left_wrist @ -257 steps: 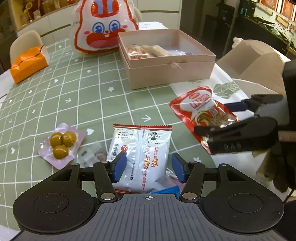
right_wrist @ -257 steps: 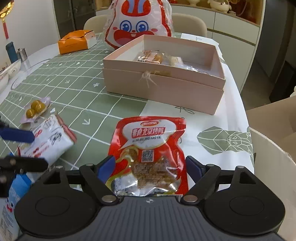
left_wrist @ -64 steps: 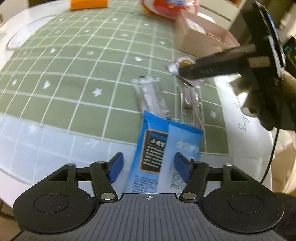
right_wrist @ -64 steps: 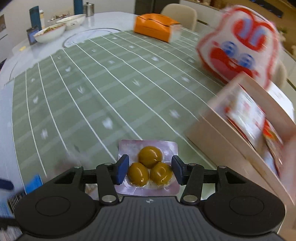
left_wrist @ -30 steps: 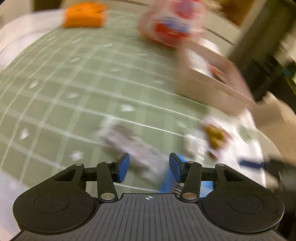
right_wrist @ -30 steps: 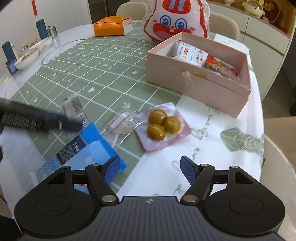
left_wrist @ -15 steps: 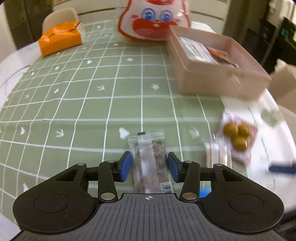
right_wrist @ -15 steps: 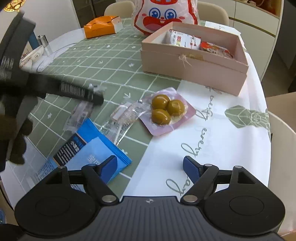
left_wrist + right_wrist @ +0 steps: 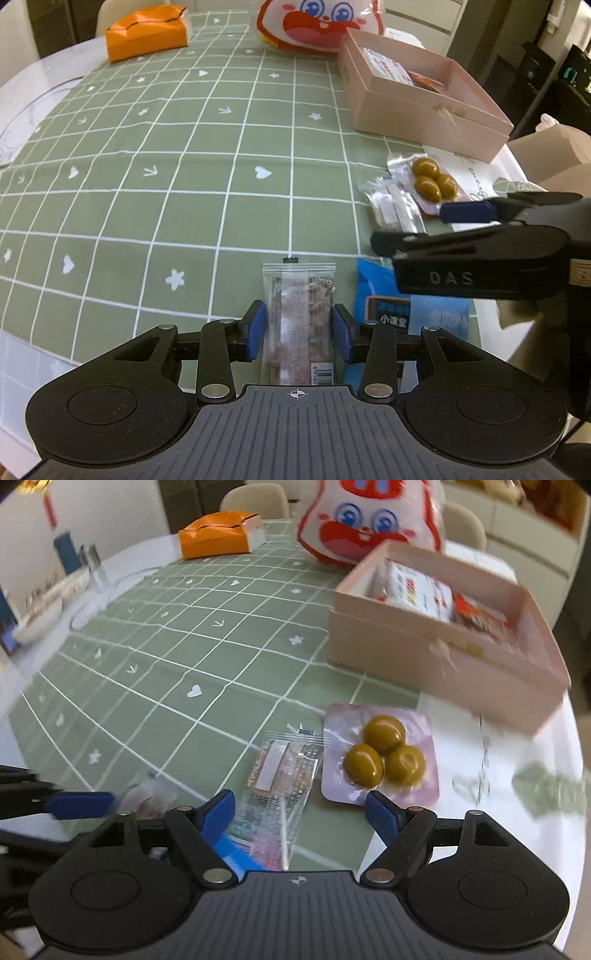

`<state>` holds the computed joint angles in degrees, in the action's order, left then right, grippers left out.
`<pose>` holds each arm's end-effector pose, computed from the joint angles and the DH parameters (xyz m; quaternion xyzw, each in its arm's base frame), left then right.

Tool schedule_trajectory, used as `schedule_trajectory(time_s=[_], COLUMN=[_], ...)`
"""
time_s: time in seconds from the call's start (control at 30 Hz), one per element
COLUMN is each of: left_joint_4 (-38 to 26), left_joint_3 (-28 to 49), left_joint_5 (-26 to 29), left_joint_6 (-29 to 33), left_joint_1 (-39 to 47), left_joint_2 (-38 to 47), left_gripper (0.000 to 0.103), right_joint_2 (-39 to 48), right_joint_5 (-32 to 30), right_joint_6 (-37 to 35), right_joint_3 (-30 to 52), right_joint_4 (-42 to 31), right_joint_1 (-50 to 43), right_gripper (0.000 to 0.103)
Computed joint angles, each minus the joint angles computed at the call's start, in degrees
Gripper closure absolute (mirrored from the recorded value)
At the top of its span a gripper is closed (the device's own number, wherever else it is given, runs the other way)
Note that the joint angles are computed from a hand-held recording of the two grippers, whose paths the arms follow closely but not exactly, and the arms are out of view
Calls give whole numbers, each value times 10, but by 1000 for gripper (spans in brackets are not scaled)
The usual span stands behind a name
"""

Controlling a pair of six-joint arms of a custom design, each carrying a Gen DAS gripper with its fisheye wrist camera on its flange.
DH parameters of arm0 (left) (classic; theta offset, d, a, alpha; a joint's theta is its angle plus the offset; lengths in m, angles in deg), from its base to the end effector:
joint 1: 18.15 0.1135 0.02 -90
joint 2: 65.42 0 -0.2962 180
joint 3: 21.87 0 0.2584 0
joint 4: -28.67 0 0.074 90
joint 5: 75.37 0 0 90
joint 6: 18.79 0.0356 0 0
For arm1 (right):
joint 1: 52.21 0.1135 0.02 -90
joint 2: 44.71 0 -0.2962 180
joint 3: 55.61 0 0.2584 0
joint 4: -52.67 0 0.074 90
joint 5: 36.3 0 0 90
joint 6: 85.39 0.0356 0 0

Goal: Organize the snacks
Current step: 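Grasp a clear brown-filled packet with the left gripper while the right grasps another clear packet, then carry both clear packets into the pink box and open both grippers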

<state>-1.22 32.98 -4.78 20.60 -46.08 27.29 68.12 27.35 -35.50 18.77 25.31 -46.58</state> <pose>0.2518 -0.1201 0.1512 -0.2221 0.9419 0.0077 0.2519 0.3773 0.0531 0.1292 -0.4140 0.8587 0.1524 0.2609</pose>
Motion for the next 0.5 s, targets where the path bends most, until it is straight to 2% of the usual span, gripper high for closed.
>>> schedule_trajectory(time_s=[0.03, 0.07, 0.1, 0.17, 0.37, 0.5], left_joint_4=[1, 1, 1, 5, 9, 0], left_joint_3=[-1, -1, -2, -6, -6, 5], left_joint_5=[-1, -3, -5, -10, -37, -60], left_joint_6=[-3, -7, -11, -21, -23, -20], left_joint_1=[-2, -3, -4, -8, -27, -42], left_joint_2=[0, 0, 0, -2, 6, 22], left_gripper=[58, 58, 58, 58, 56, 56], right_joint_2=[2, 2, 1, -1, 6, 21], right_joint_5=[-2, -7, -14, -24, -29, -41], right_joint_6=[-6, -16, -30, -63, -92, -95], right_joint_3=[2, 6, 10, 19, 46, 69], right_joint_4=[-1, -7, -17, -45, -91, -119], right_joint_1=[0, -3, -6, -14, -46, -61], right_gripper=[25, 32, 48, 68, 68, 63])
